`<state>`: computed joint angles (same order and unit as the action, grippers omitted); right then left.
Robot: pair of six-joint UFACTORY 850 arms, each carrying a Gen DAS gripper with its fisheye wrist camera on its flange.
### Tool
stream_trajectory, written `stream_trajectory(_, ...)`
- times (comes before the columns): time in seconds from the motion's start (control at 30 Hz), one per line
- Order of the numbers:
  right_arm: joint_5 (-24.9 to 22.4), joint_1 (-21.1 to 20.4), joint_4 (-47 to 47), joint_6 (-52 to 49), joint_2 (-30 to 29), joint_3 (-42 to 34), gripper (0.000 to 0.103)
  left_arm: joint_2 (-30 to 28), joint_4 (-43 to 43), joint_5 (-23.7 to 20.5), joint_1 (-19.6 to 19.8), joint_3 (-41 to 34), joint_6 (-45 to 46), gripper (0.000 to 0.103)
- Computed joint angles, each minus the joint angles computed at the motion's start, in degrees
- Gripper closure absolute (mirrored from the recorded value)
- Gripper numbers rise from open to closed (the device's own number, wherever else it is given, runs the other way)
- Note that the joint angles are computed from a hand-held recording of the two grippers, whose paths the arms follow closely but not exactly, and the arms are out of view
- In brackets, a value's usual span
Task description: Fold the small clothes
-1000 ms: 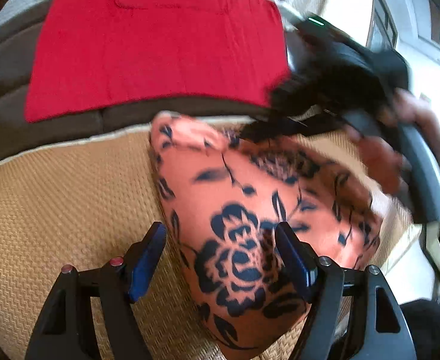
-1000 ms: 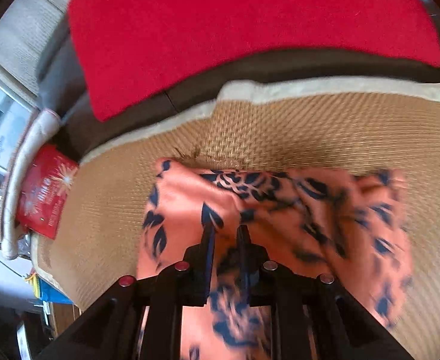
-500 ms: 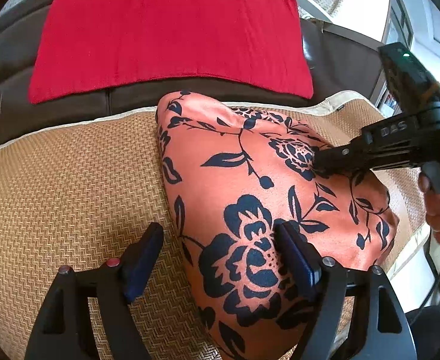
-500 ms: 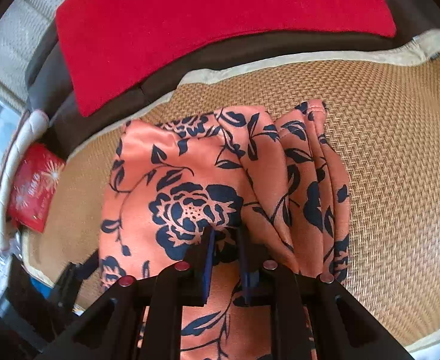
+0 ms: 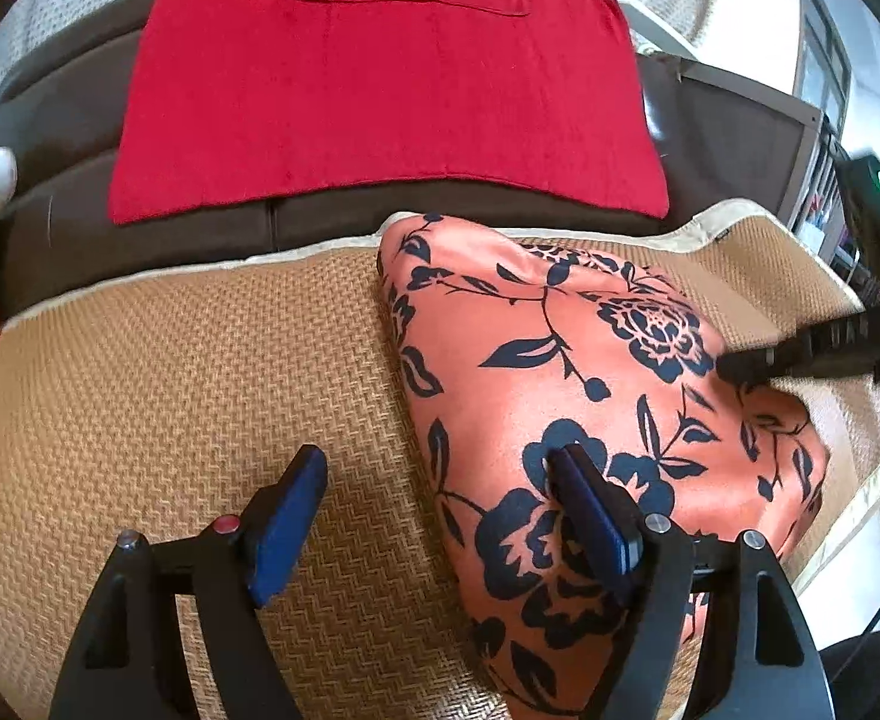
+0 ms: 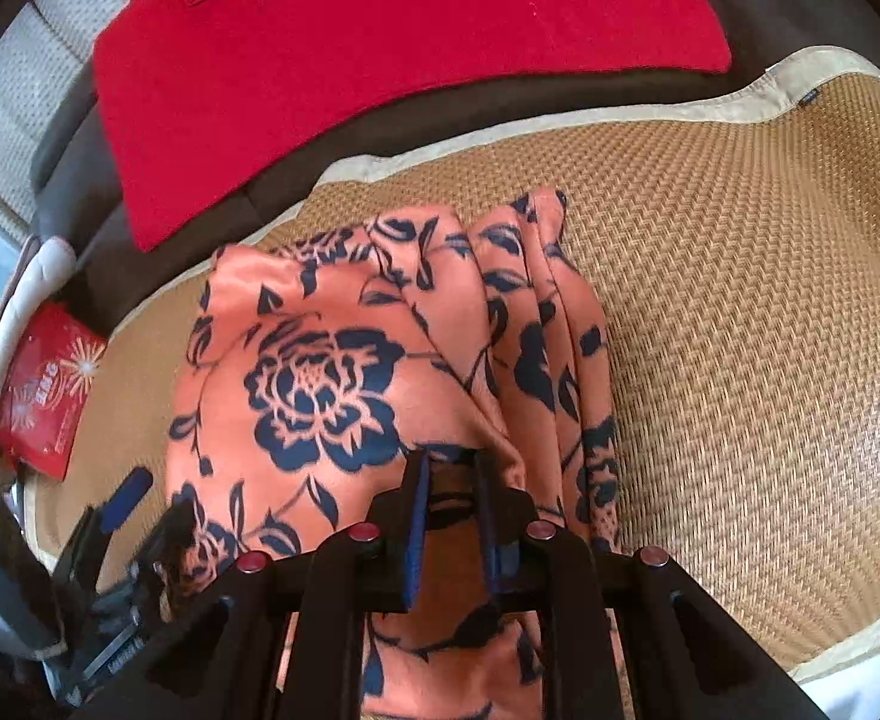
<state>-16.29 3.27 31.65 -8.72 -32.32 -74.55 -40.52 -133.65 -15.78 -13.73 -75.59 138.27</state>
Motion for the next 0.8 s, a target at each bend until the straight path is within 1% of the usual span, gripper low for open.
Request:
stream_trajectory(0.13, 0.99, -0.01, 0.25, -1.16, -1.55, -4.31, 0.082, -0.1, 3.21, -0.67, 0.32, 0.05, -3.79, 0.024)
stream_trajectory(0.2, 0.33, 0.11, -4.54, 4.15, -3.8, -8.08, 0.082, -1.24, 2.74, -0.33, -0.19, -1.43, -3.91, 0.024)
stream_trajectory(0.23, -0.05, 0.24, -6.38, 6.2, -5.44, -10.25, 0.082, -0.8, 1.77, -0.46, -0.21, -0.88, -2.81, 0.024)
stream_trajectory(0.27, -1.31, 0.42, -9.37, 9.34, -7.87, -13.14, 0.079, -0.76, 1.19, -0.42, -0.26, -0.87, -2.13, 0.024)
stream_trajectory(0.3, -4.06, 0.47, -12.64, 12.59, -10.54, -16.44, 0.072, -1.15, 1.02, -0.31, -0.38, -1.36, -1.99, 0.024)
stream_trajectory(0.33, -8.2, 0.39, -14.78, 14.8, -13.58, -20.22, 0.072, -1.19, 0.29, -0.33, -0.45, -1.38, -1.33, 0.024)
stream_trajectory(0.37, -9.94, 0.39, -15.78, 15.62, -15.28, -22.59, 0.071, -1.34, -1.14, -0.31, -0.54, -1.45, 0.03, 0.024)
stream_trajectory(0.4, -9.6, 0.6, -17.35, 16.46, -15.48, -23.3, 0.07, -1.32, -2.07, -0.25, -0.62, -1.4, 0.98, 0.024)
stream_trajectory(0.43, -10.6, 0.8, -18.5, 16.75, -15.88, -24.65, 0.07, -1.25, -3.13, -0.4, -0.67, -1.11, 2.19, 0.024)
stream_trajectory(0.47, -11.37, 0.96, -18.38, 16.04, -16.21, -26.03, 0.07, -1.24, -4.57, -0.48, -0.79, -0.96, 3.86, 0.024)
stream_trajectory(0.53, -10.22, 1.06, -12.44, 9.86, -16.43, -27.41, 0.07, -1.15, -7.2, -0.58, -0.98, -0.66, 7.04, 0.024)
stream_trajectory(0.6, -9.93, 1.75, -9.7, 6.77, -17.75, -29.93, 0.07, -0.96, -7.93, -0.81, -0.92, -0.31, 8.06, 0.024)
stream_trajectory(0.67, -11.01, 2.49, -3.96, 0.59, -19.74, -32.93, 0.07, -0.9, -8.5, -0.83, -0.95, -0.18, 9.02, 0.024)
stream_trajectory(0.73, -13.24, 3.39, -4.17, 0.4, -22.35, -36.5, 0.07, -0.91, -8.48, -0.82, -0.95, -0.21, 9.05, 0.024)
stream_trajectory(0.77, -15.65, 4.06, -7.54, 3.3, -24.92, -39.97, 0.065, -0.94, -8.75, -0.75, -0.98, -0.25, 9.32, 0.024)
stream_trajectory(0.8, -17.75, 4.46, -10.29, 5.59, -27.08, -42.87, 0.052, -1.11, -9.28, -0.56, -1.05, -0.47, 9.82, 0.024)
